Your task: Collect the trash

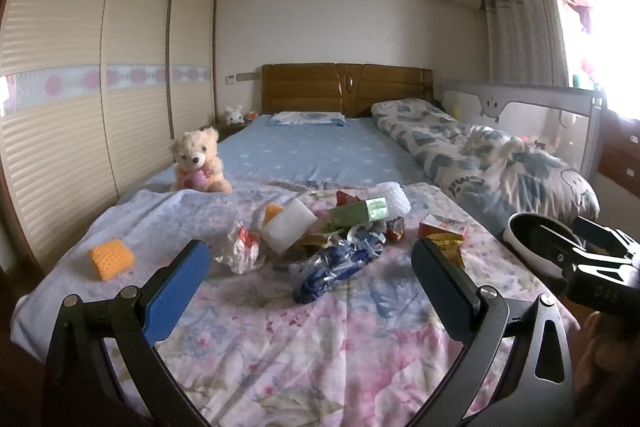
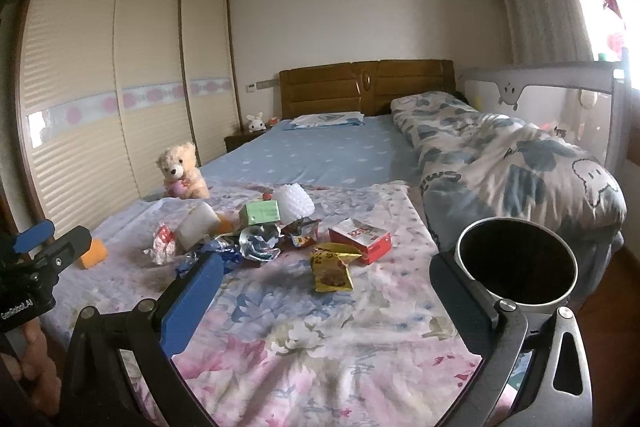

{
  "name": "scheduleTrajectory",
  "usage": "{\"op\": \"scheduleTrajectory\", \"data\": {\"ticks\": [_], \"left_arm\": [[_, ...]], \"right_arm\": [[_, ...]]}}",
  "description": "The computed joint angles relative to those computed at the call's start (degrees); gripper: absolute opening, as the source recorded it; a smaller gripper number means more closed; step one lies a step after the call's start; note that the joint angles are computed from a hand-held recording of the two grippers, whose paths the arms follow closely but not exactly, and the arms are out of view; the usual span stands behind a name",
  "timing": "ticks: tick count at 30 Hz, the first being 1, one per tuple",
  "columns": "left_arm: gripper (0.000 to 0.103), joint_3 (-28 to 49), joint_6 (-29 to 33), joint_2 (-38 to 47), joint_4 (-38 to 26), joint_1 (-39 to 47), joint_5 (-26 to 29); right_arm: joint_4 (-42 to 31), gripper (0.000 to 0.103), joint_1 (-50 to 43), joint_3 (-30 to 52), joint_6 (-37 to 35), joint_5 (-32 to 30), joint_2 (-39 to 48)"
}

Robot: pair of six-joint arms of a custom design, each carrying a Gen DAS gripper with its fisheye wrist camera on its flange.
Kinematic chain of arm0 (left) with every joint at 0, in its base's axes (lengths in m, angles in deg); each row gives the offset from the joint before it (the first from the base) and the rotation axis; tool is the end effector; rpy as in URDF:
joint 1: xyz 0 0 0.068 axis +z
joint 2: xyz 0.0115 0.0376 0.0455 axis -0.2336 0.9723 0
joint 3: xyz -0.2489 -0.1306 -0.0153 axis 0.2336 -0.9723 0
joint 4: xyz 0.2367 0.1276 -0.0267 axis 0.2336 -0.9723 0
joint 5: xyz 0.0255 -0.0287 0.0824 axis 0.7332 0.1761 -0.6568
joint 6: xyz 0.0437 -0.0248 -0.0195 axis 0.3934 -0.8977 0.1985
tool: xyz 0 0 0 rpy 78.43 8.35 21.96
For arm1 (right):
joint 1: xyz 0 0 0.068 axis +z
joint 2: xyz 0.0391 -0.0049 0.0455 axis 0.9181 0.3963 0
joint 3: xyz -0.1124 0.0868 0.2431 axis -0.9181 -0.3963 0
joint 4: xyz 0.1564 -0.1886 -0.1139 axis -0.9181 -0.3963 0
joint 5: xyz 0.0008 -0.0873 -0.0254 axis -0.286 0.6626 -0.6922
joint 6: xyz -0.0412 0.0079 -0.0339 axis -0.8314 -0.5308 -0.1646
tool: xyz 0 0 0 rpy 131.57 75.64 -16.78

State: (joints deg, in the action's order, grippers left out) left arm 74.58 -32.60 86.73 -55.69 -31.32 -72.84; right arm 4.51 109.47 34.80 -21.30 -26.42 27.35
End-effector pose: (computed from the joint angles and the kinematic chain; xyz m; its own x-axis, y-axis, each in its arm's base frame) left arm 0.3246 -0.1056 0.2684 -0.3027 0.1147 -0.9462 0.3407 0.9401 0.0050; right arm 0.2747 0.2174 0.2496 -0.3186 0.2029 -0.9259 0.2645 0.9571 0.1187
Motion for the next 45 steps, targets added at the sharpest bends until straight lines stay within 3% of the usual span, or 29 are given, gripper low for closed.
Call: {"op": "scheduleTrajectory", "data": {"ticks": [45], "left_arm": [[0.103,0.47,-0.19,2.5,-0.62,0.76,1.85]], "right_arm": [[0.55,0.103,0.16,-0.19,2.08,-2.22,1.48]]}}
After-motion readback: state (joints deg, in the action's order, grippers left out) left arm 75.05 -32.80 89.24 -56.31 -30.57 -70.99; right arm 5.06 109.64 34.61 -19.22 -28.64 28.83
